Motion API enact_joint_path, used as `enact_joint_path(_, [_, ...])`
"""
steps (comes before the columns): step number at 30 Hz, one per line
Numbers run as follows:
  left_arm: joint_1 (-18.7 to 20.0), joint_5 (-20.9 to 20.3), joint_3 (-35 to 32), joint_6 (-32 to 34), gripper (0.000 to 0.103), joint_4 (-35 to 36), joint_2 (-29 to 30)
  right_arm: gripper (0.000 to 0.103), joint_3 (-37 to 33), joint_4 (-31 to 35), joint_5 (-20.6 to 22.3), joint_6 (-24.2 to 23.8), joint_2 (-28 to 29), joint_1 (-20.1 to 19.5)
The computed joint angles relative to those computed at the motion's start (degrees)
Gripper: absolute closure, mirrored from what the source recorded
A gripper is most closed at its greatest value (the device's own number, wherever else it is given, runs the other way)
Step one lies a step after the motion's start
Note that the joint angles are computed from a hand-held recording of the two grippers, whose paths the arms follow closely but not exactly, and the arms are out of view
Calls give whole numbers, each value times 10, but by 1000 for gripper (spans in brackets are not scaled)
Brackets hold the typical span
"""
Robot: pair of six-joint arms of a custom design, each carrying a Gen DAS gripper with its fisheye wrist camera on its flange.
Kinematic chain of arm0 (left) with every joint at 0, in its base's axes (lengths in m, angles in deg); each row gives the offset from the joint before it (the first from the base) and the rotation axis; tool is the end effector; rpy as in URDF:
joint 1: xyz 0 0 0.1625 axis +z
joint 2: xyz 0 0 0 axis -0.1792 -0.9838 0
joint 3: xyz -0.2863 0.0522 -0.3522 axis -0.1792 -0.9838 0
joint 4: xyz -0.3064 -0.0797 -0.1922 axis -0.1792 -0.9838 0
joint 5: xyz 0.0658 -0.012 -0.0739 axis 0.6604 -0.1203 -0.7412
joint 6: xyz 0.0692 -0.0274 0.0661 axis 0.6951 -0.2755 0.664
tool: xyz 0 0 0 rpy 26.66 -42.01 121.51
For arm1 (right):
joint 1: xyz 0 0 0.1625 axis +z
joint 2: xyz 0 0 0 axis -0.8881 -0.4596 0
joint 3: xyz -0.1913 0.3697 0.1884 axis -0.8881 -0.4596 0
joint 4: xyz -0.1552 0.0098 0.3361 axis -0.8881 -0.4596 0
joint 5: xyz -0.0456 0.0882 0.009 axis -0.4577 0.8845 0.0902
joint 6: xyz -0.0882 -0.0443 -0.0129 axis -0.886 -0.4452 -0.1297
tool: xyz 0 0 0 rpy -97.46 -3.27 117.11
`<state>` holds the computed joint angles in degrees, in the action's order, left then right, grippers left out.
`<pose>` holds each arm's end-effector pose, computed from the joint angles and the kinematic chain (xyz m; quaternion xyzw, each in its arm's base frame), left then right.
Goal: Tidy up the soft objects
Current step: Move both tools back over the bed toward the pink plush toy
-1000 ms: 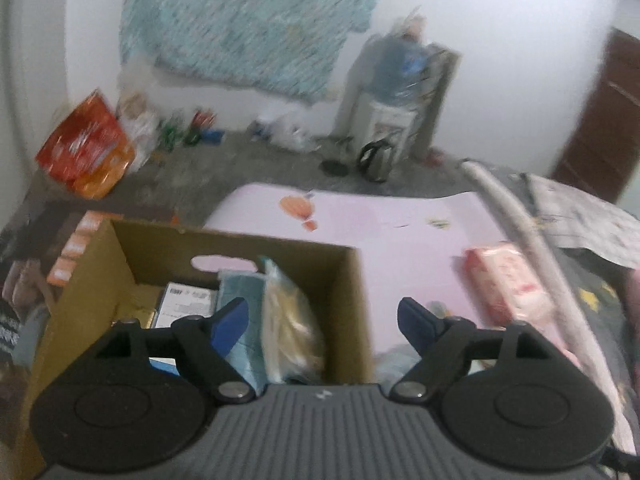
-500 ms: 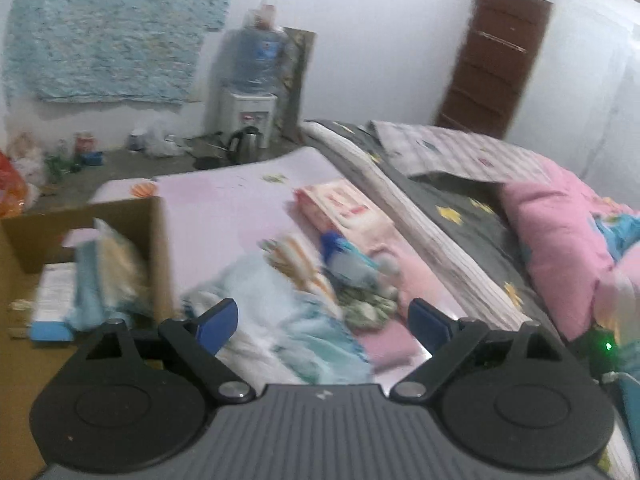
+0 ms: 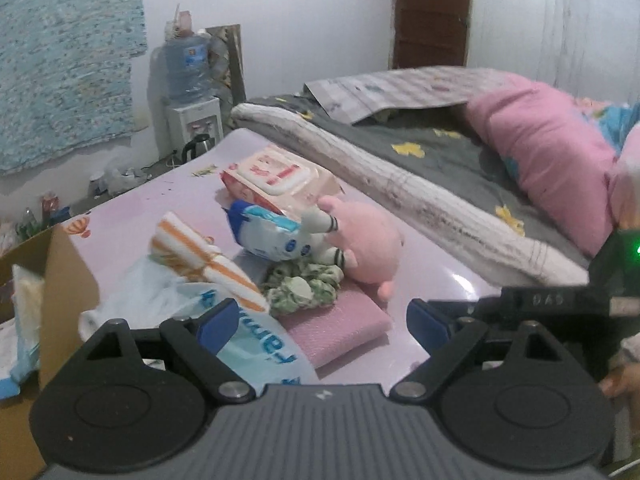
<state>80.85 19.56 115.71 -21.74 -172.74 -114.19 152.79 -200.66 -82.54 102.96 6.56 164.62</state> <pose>-0.0359 -0.6415 0.3671 0.3410 0.8524 -0.2924 0.2676 0.2590 -0.5784 -0.0368 0.0233 0.9185 -0.3839 0.0915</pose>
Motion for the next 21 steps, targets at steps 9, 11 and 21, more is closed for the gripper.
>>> enact_joint_path(9, [10,-16,-35,28,16,-44,64,41,-78,50,-26,-48,-6,-9])
enact_joint_path(11, [12,-14,-48,26,18,-35,77,36,-108,75,-31,-72,-6,-11])
enact_joint_path(21, [27,-10,-81,-22,30,19,100,32,-357,297,-1,-156,50,-30])
